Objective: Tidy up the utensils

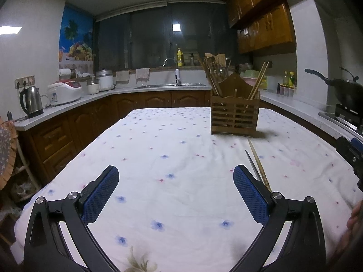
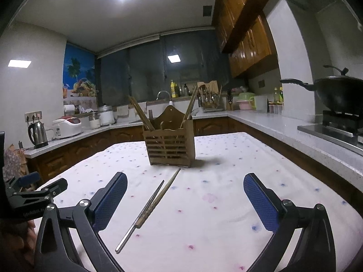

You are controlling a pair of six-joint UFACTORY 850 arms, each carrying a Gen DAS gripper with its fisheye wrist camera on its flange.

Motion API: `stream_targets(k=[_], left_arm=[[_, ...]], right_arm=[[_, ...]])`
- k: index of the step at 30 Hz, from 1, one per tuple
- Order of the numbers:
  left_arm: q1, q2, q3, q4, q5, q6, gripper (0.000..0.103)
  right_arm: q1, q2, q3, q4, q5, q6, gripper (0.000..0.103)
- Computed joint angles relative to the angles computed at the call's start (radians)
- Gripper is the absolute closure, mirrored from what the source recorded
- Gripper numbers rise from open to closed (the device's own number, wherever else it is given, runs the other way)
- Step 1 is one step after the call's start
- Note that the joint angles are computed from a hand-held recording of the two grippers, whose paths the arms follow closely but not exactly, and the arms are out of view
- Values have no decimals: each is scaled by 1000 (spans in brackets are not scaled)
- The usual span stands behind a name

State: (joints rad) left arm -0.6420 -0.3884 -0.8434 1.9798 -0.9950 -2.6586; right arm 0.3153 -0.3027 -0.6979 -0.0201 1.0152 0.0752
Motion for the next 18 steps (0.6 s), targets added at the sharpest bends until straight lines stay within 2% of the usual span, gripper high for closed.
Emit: stream_targets(k=[18], left_arm=[[-7,15,16,5,-42,-20,0]], right_arm=[[7,2,0,-3,1,-11,0]])
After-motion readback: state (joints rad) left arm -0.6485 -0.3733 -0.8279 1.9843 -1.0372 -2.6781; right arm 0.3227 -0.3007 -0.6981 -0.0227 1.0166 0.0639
